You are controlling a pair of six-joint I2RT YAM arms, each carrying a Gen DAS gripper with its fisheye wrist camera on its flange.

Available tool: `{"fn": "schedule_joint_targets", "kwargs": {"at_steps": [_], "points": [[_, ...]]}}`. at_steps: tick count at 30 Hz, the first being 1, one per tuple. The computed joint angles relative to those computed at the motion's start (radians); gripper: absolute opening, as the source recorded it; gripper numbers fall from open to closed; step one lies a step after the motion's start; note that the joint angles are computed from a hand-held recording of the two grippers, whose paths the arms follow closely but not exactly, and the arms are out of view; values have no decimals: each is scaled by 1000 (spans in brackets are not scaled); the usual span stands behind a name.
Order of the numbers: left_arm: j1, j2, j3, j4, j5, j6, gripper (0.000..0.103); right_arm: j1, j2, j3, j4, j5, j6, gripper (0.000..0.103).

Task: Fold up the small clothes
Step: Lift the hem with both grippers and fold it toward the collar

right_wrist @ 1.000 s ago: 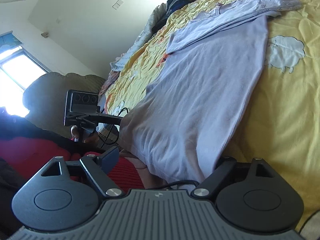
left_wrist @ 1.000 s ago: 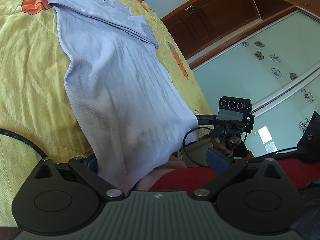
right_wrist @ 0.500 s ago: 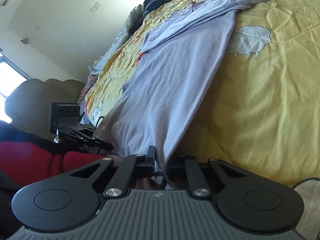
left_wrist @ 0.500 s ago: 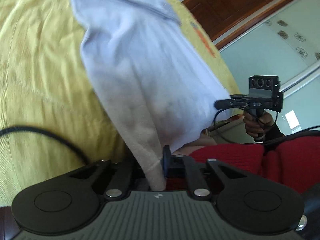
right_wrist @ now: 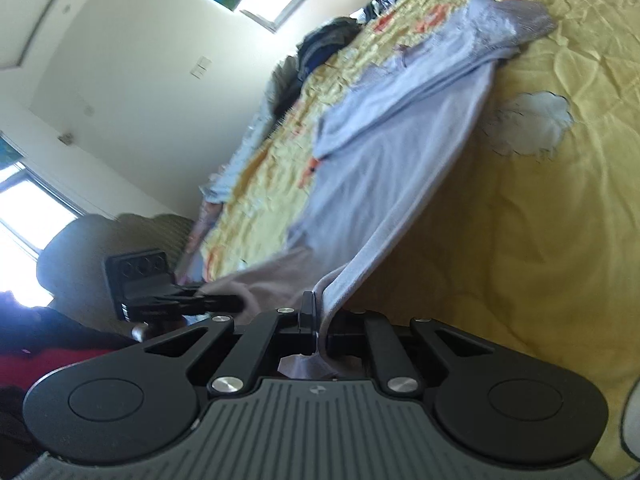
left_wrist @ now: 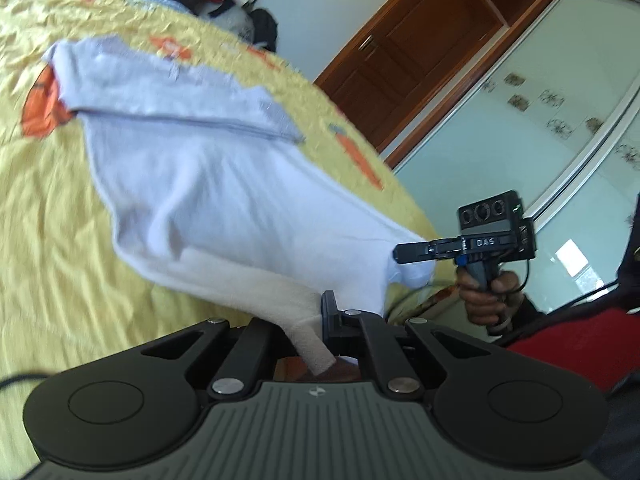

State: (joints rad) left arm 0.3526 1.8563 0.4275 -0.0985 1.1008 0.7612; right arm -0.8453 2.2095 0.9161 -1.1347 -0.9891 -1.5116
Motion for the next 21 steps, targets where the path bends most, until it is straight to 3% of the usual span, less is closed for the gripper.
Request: {"fn": "schedule_joint_targets", "kwargs": {"at_steps": [6,14,21], "points": [[-24,-76,13,41,40,-97,4,65,-40,36,-51,-112,22,11],[-20,-140,43,226,80,-345,4,172,-82,118,-48,-289,134,11],[-27,-130,59,534,41,-650,4,235,-105,151,312,-403,603,11]]}}
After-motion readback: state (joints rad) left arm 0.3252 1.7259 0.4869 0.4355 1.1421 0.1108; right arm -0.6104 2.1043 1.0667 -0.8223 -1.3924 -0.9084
